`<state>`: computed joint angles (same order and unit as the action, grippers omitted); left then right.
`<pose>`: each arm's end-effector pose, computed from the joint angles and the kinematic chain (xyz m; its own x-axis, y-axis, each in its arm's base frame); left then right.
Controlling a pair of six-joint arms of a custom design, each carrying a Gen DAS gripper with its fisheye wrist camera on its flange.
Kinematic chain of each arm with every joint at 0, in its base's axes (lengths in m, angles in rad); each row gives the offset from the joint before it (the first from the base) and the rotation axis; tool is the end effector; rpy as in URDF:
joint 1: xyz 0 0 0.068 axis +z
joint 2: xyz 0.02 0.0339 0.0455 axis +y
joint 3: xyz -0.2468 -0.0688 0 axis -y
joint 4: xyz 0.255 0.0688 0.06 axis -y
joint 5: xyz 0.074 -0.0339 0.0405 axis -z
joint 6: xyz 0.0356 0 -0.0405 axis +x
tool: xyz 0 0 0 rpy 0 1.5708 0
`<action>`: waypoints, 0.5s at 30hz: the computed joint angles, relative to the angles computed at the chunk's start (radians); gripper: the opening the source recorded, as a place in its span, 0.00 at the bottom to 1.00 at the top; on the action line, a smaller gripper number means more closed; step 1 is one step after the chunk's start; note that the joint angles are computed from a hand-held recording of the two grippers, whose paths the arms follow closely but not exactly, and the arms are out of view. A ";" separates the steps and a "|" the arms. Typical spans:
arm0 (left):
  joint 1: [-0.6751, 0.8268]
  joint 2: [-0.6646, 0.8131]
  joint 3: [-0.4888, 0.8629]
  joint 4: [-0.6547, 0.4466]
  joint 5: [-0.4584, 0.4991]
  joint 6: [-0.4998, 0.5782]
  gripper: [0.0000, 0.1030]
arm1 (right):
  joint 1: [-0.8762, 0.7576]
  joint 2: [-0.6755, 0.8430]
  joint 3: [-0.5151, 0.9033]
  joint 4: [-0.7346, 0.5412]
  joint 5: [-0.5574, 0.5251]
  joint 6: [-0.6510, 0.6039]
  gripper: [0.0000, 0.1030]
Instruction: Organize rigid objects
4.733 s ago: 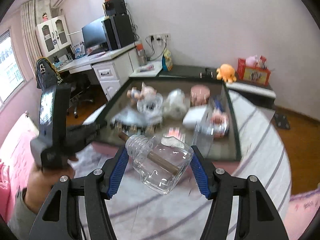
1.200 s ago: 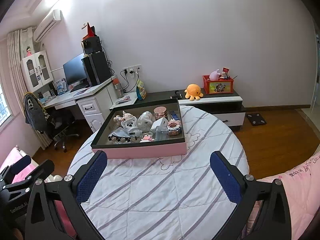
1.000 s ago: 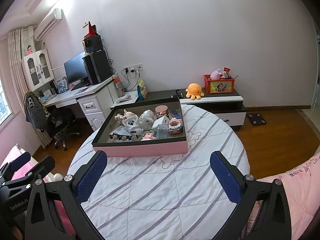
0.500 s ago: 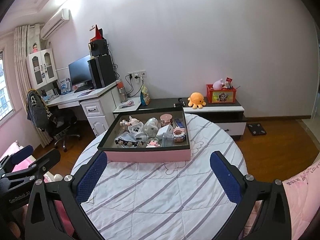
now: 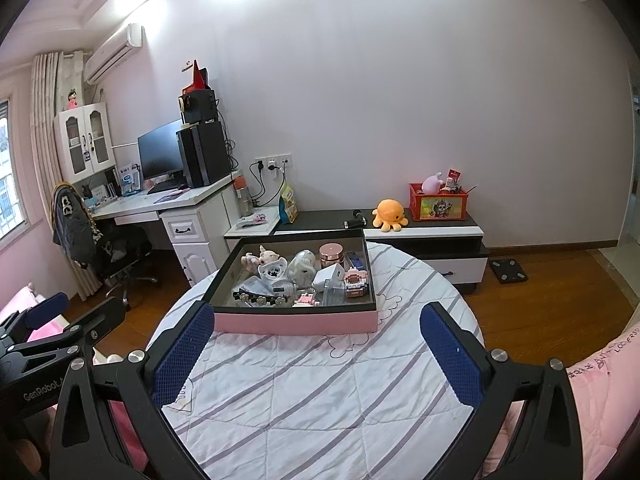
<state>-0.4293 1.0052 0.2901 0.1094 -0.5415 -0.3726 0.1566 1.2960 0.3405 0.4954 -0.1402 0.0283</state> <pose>0.1945 -0.0689 0.1405 -0.4717 -0.1271 -0.8725 -0.2151 0.9763 -0.0260 0.2433 0.0435 0.1289 -0.4463 -0.0421 -0.8939 -0.2656 0.9601 0.0874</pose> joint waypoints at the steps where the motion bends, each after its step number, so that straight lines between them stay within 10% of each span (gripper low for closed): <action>1: 0.001 0.004 0.000 0.003 0.001 -0.001 1.00 | 0.000 0.000 0.000 0.001 0.000 0.000 1.00; 15: -0.010 0.004 0.030 -0.016 -0.003 0.005 1.00 | -0.003 -0.003 0.000 -0.005 -0.001 0.000 1.00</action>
<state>-0.4394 1.0097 0.3206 0.0938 -0.5446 -0.3675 0.1533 1.2935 0.3402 0.4900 -0.1413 0.0283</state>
